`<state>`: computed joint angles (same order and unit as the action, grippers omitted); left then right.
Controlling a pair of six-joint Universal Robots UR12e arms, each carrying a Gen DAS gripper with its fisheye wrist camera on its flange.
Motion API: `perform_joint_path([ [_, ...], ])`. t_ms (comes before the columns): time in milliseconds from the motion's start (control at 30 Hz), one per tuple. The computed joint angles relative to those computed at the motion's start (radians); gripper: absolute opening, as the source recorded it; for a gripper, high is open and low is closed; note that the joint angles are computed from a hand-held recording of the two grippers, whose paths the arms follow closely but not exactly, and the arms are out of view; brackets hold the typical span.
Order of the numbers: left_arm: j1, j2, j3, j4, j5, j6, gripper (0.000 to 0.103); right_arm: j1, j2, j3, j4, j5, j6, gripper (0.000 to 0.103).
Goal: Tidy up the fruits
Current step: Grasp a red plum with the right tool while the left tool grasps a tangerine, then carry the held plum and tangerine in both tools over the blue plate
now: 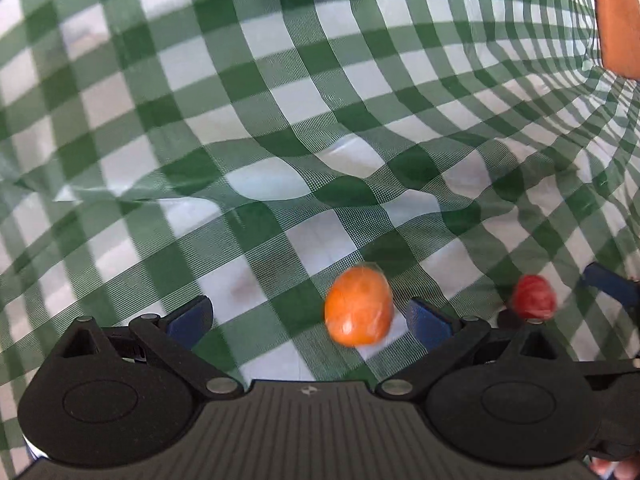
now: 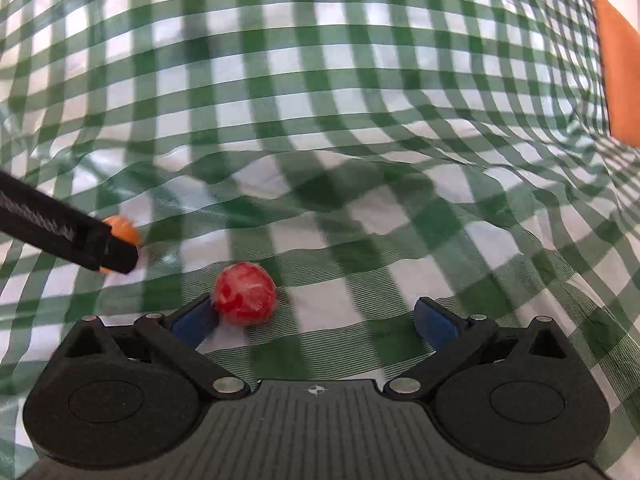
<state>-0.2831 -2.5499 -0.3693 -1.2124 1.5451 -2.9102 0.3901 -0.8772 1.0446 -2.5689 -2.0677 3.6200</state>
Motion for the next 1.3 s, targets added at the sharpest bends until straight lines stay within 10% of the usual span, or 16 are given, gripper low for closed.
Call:
perform_joint_path([
  [133, -0.001, -0.013, 0.017, 0.006, -0.006, 0.01, 0.102, 0.001, 0.004, -0.003, 0.001, -0.014, -0.012, 0.102],
  [233, 0.003, 0.019, -0.034, 0.036, -0.05, 0.03, 0.036, 0.007, 0.007, -0.012, 0.002, -0.027, -0.02, 0.09],
  [300, 0.004, 0.035, -0.052, 0.033, -0.065, 0.025, 0.037, 0.014, 0.011, -0.012, -0.047, -0.03, -0.081, 0.029],
  [400, 0.001, 0.091, -0.142, 0.069, -0.043, 0.014, 0.037, 0.026, 0.016, -0.015, -0.063, -0.057, -0.145, 0.03],
  [700, 0.022, 0.444, -0.614, 0.115, 0.048, -0.079, 0.037, 0.039, -0.061, 0.044, 0.033, -0.165, 0.03, 0.03],
  [1033, 0.067, 0.784, -0.941, 0.023, 0.14, -0.187, 0.037, 0.173, -0.323, 0.272, 0.047, 0.032, 0.039, 0.03],
  [1300, 0.104, 0.978, -1.114, 0.08, 0.174, -0.301, 0.037, 0.282, -0.392, 0.289, 0.075, 0.209, -0.032, 0.03],
])
